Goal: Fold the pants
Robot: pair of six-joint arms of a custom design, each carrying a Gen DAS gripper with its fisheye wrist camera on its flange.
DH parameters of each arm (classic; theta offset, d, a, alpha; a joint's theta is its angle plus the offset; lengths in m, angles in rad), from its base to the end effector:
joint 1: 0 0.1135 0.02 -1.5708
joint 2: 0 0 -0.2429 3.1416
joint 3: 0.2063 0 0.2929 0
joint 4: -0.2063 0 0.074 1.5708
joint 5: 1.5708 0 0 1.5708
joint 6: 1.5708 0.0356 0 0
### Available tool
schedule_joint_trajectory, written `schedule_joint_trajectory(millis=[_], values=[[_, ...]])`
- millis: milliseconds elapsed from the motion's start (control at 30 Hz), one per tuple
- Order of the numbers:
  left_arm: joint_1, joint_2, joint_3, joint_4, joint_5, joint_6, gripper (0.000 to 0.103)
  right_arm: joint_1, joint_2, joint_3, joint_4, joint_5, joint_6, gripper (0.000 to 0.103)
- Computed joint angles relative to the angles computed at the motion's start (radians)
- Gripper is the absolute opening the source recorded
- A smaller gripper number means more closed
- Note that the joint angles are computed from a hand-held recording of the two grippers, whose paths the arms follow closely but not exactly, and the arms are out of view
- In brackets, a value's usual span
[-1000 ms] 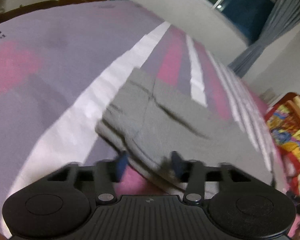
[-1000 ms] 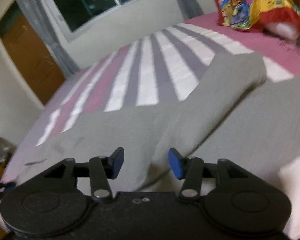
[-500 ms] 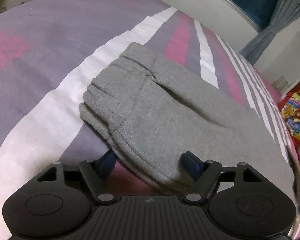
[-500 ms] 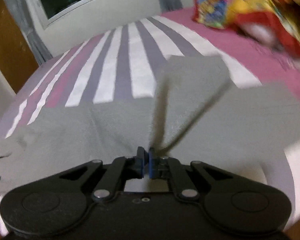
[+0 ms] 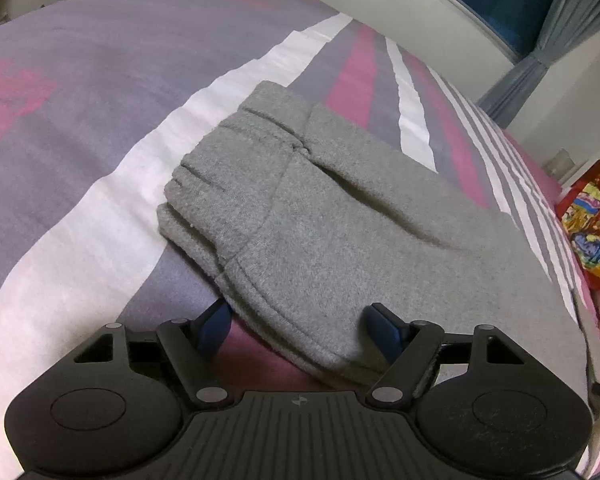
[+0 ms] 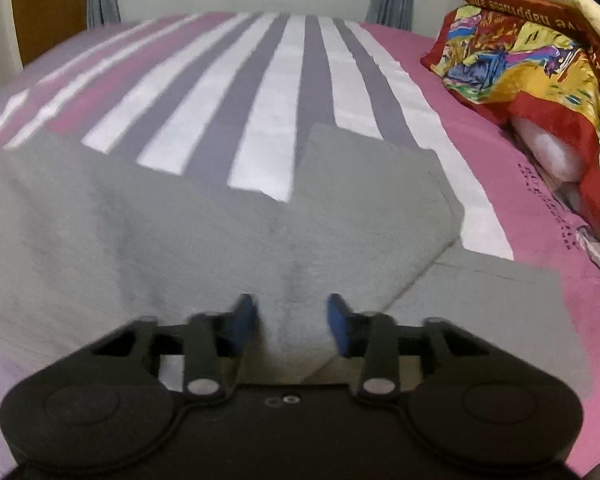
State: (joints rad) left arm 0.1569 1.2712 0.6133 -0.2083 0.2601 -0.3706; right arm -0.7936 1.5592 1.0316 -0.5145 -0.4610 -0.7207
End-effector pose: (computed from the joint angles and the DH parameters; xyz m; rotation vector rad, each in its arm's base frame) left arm 0.2800 0.0350 0.1352 -0.5223 2.3837 -0.4125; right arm 0.2557 -0.2373 0.1725 -0.0662 2.4543 -0.0377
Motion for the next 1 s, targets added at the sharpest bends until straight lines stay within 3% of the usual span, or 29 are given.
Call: schedule_joint_trajectory(millis=[133,233,300,400,500,600,667,700,733,767,1000], values=[[0.008,-0.001,-0.002,-0.001,0.012,0.013,0.075,-0.163,0.01,0.03,-0.075,-0.094,-0.002,0.003],[0.001,-0.007,-0.007,0.004,0.0,0.016,0.075,-0.224,0.102,0.084,-0.152,-0.075,-0.079,0.005],[-0.002,-0.007,-0.008,0.006,-0.003,0.02,0.075,-0.263,0.053,0.046,-0.118,-0.159,-0.112,0.027],[-0.002,-0.005,-0.011,0.013,-0.001,0.018,0.075,-0.264,-0.008,0.029,-0.103,-0.262,-0.159,0.034],[-0.006,-0.002,-0.008,0.01,-0.008,0.013,0.075,-0.146,-0.03,0.0,-0.006,-0.197,-0.214,0.037],[-0.005,0.003,0.0,0.004,-0.007,0.013,0.075,0.019,0.015,-0.023,0.166,0.001,-0.29,0.047],[0.0,0.007,0.004,0.0,-0.001,0.016,0.075,0.094,0.031,-0.072,0.303,0.125,-0.371,0.044],[0.002,0.008,0.005,-0.002,0.003,0.017,0.075,0.111,0.049,-0.072,0.347,0.154,-0.386,0.033],[0.004,0.01,0.006,-0.001,0.005,0.018,0.075,0.114,0.076,-0.04,0.349,0.167,-0.357,0.002],[0.005,0.01,0.006,0.0,0.008,0.02,0.076,0.101,0.101,0.014,0.312,0.149,-0.289,0.007],[0.012,0.006,-0.011,0.022,0.021,0.029,0.076,-0.22,0.161,0.245,0.154,-0.244,0.183,0.005]])
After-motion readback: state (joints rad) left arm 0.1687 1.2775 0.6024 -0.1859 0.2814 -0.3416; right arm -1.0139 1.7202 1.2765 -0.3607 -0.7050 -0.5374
